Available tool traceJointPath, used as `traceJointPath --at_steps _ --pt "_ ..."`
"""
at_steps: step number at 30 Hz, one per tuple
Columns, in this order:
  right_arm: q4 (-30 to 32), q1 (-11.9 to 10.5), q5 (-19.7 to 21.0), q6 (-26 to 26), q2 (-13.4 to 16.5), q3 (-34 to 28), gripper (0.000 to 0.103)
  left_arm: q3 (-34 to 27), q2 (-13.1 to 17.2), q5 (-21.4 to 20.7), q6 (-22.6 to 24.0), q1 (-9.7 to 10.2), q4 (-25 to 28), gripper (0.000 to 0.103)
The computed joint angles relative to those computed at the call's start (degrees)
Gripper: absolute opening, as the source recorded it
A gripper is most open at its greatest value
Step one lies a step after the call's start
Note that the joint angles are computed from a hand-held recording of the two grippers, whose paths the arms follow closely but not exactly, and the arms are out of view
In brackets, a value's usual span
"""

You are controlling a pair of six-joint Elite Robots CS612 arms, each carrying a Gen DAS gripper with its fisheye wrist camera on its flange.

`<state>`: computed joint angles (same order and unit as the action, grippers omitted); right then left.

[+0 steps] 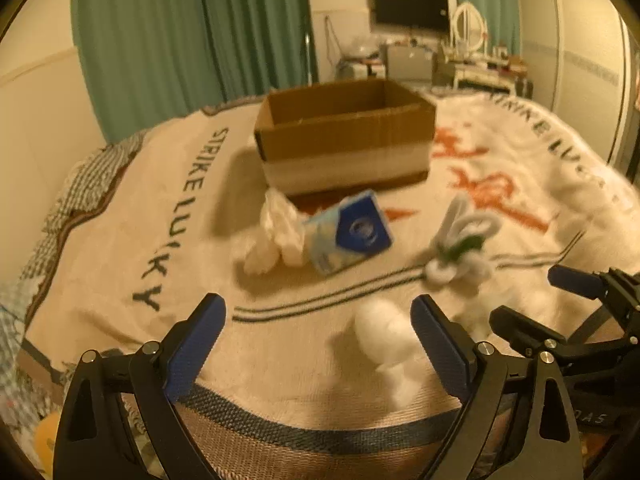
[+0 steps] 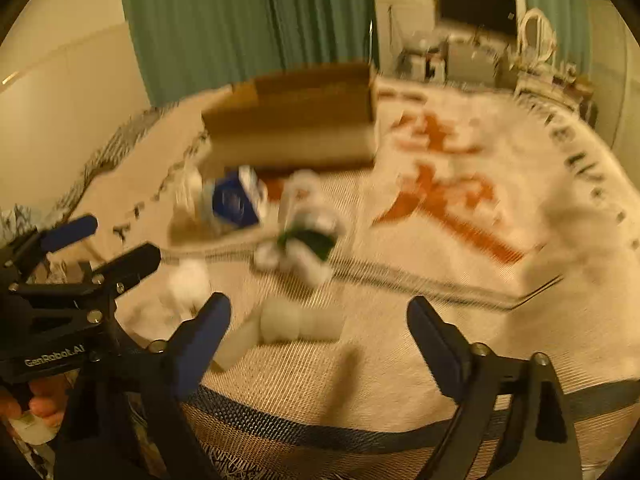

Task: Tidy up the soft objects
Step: 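Move both tools back toward the remaining items on the blanket, then grasp the white cotton piece with the left tool while the right tool grasps the white plastic tube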

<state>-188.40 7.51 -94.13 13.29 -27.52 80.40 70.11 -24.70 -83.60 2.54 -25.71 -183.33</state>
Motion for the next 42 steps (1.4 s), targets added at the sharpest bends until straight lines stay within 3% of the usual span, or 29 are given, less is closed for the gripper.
traceJointPath --at_steps 5,12,22,29,34,35,36,39,42 --pt "3.12 -0.23 2.57 -0.25 1.59 -2.20 0.083 -1.11 0.72 -1.50 -1.85 0.89 2.37 0.093" --pt "3.37 -0.78 9.43 -2.37 1.96 -2.68 0.025 -0.61 0.38 -2.60 -1.16 0.97 2.94 0.094" --pt "-2.48 -1.40 8.16 0.40 0.56 0.27 0.024 -0.69 0.38 -7.25 -1.94 0.86 5.67 0.094" --pt "-3.22 -2.01 7.34 2.72 -0.05 1.54 0.019 -1.48 1.05 -8.49 -0.37 0.13 6.06 0.091" --pt "-3.28 -1.85 6.73 2.25 0.04 1.45 0.016 -3.62 2.27 -12.62 1.96 0.14 8.83 0.062" --pt "-3.37 -1.82 6.64 2.19 0.04 1.50 0.016 -3.92 2.38 -13.35 2.46 0.18 9.73 0.049" --pt "-3.42 -1.79 6.54 2.20 0.05 1.50 0.016 -4.03 2.45 -14.13 2.97 0.22 10.26 0.043" --pt "-3.74 -1.84 6.74 2.32 0.03 1.69 0.016 -3.13 2.14 -14.82 3.95 0.30 8.42 0.032" --pt "-4.22 -1.76 6.72 2.28 -0.15 1.89 0.014 -2.56 1.67 -15.55 2.85 0.67 7.63 0.032"
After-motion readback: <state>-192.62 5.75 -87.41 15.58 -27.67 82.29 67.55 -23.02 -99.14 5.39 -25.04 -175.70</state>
